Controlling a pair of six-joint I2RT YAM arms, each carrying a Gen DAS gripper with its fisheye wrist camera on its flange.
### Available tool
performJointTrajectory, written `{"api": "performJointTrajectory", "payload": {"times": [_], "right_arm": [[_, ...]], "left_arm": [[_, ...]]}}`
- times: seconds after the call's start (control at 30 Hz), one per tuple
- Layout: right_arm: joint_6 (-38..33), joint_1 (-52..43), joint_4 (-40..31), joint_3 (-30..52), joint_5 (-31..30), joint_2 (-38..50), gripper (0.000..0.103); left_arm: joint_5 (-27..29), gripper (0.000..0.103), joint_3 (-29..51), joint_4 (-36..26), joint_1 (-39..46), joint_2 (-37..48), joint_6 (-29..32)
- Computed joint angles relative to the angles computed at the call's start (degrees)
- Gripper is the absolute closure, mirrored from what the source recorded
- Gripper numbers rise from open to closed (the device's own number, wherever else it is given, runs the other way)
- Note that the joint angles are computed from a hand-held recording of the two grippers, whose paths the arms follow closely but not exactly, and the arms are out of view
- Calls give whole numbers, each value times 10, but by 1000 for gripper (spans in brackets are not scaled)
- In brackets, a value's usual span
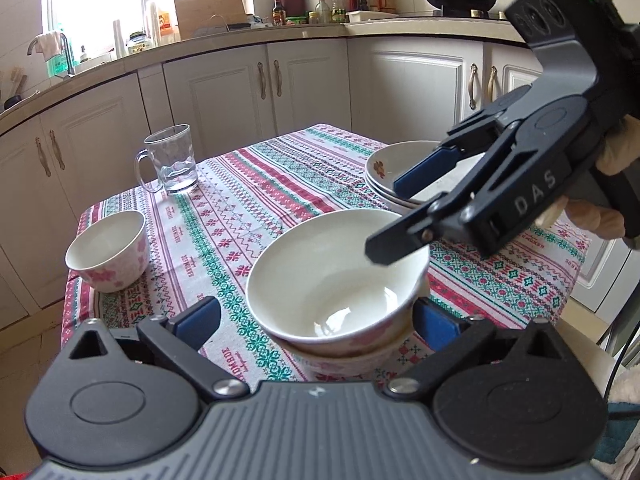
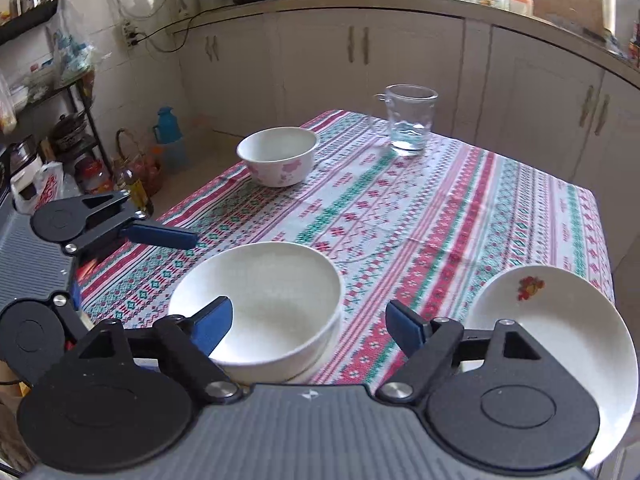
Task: Organize plates and bowls
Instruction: 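Lower the held bowl into the other white bowl and open the right tool, then move the right tool to the white bowl beside the glass mug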
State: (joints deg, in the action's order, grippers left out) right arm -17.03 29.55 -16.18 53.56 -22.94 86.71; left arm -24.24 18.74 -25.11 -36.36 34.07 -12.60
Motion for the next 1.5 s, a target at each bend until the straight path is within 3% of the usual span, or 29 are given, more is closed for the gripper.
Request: {"api": "performJointTrajectory", "payload": {"times": [0.43,0.53,0.63,0.73,0.83,0.93,1.13,1.23,1.5], "right_arm": [[20,-44,36,-33,-19,10,16],[13,-33,21,-16,-14,6,11],[13,-15,8,15,-3,10,2],[10,5,-17,65,4,29,1],[6,33,-46,124,22,56,0],[-3,64,-81,195,39,95,0],[-30,120,-162,370,79,201,0],[-37,135,-216,476,86,270,0],[-63,150,-381,805,83,477,1]], "left_arm": [[-23,1,10,-94,-19,-83,-18],[-25,1,18,-136,-11,-124,-17],[1,1,18,-159,55,-170,8],[106,1,10,-149,210,-195,66],[233,1,-6,-110,390,-181,142],[278,1,-20,-37,481,-125,186],[294,1,-35,157,566,46,212],[271,1,-37,247,564,126,217],[259,1,-26,397,552,273,216]]}}
